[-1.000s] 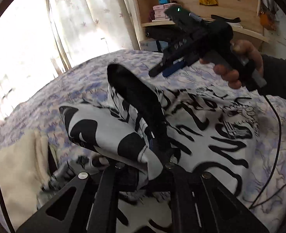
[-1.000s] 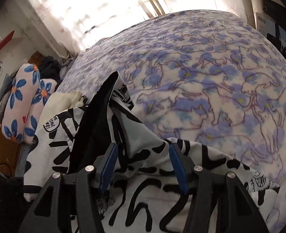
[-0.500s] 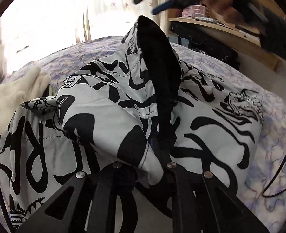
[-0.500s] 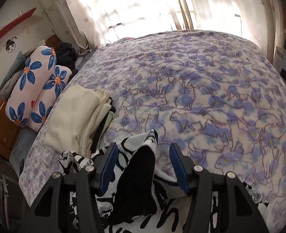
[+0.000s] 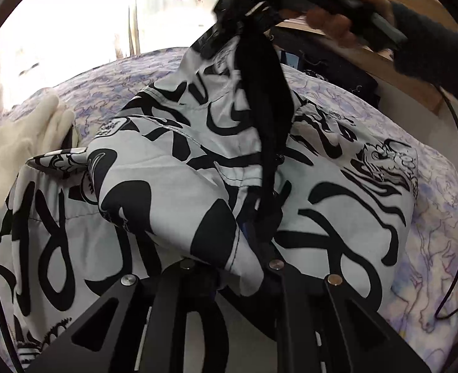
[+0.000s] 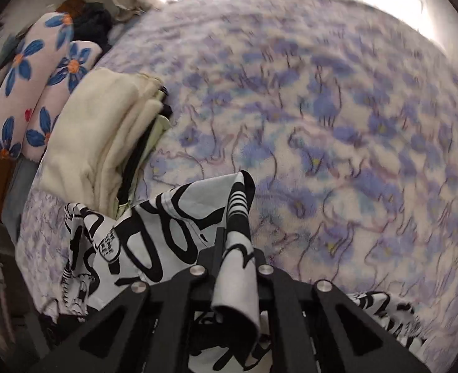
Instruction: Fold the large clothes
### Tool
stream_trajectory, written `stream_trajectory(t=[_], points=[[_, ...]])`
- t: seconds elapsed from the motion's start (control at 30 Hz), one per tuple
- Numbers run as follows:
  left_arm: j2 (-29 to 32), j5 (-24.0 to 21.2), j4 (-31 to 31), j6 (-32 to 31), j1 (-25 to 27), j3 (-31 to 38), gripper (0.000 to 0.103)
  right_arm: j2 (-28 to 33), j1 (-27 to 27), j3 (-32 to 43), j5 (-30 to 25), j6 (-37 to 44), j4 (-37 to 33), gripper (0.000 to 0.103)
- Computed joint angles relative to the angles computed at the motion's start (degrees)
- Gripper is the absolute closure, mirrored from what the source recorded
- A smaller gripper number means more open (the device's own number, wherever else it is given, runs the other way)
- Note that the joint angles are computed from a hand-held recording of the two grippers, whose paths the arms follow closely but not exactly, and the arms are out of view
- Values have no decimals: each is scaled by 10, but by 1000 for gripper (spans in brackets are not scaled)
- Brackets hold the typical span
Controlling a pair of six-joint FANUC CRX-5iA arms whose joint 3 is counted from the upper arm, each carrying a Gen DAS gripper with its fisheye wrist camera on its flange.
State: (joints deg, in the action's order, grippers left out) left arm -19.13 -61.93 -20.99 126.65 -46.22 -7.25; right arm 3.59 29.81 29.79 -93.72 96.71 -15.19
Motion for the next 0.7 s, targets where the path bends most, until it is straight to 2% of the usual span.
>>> stream_trajectory(t=[0.07,0.13,0.2,0.23,0.27,0.3,0.37,0.43,0.57,0.7], points=[[0,-20,-31,22,-4,20,91,-48,-17,-28,51,33,-24,99],[4,-56,-108,70,-36,51,91,-117,-45,-78,132,92,-61,99],[13,-116,-233,143,-103,81,90,-189,-99,-134,198,180,-129,98],[20,-147,-287,167,-136,88,89,-227,-143,-166,215,242,-178,93],[31,-179,-327,182,-163,93,83,-248,-170,-184,215,274,-199,93],[42,-207,-344,187,-178,96,79,-267,-212,-203,193,307,-230,87],[51,-219,-319,174,-170,90,76,-290,-270,-235,146,328,-248,85],[49,-213,-266,158,-155,70,73,-311,-306,-276,103,340,-231,84],[55,-245,-238,170,-176,60,70,-343,-300,-346,78,296,-155,84],[39,-264,-221,216,-196,62,70,-366,-338,-359,53,270,-178,84]])
